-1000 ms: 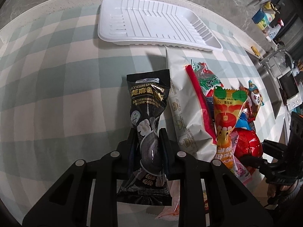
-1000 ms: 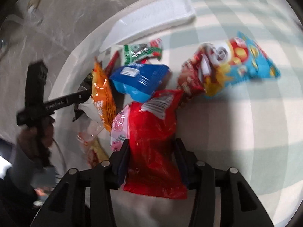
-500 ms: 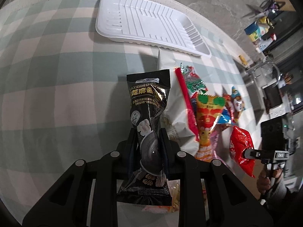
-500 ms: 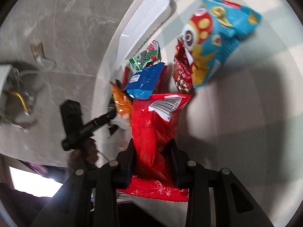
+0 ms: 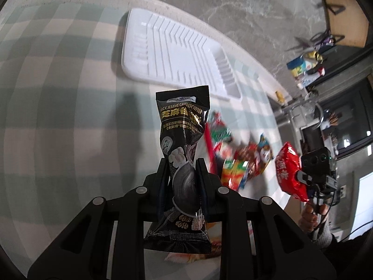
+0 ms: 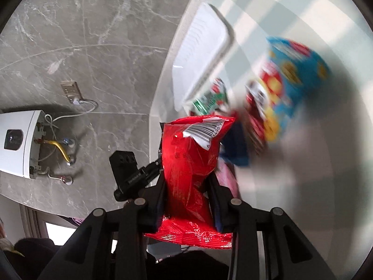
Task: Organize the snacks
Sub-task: 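Carry the black bar and red bag with both tools over the white tray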
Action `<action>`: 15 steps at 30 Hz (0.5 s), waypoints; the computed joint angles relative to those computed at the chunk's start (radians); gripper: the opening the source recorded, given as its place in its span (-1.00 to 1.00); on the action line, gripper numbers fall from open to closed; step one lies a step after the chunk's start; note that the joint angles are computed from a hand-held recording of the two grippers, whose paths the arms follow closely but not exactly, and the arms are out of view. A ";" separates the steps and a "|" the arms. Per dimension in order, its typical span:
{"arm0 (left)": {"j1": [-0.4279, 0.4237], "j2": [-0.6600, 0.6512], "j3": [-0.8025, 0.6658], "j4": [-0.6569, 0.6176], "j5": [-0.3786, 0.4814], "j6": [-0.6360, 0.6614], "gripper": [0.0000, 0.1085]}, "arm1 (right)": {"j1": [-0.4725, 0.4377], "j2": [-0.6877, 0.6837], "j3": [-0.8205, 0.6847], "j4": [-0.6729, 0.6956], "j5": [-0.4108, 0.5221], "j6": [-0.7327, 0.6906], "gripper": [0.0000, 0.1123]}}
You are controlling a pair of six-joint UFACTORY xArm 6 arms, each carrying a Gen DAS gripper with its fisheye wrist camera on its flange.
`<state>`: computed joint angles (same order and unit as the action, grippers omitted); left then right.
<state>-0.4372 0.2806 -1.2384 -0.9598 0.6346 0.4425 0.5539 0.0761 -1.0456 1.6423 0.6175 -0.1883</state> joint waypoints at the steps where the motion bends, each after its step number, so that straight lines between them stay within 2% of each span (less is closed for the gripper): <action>1: 0.008 0.014 -0.029 0.008 0.008 -0.005 -0.61 | -0.005 0.022 -0.026 -0.018 0.002 0.003 -0.37; 9: 0.051 0.153 -0.271 0.082 0.070 -0.069 -0.61 | -0.060 0.257 -0.325 -0.211 0.022 0.080 -0.37; 15: 0.078 0.327 -0.529 0.174 0.142 -0.162 -0.61 | -0.100 0.438 -0.554 -0.354 0.045 0.181 -0.37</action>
<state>-0.3591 0.6075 -1.7672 -0.7853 0.7769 0.2804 0.4541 0.5142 -1.5993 1.2887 0.6628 -0.0076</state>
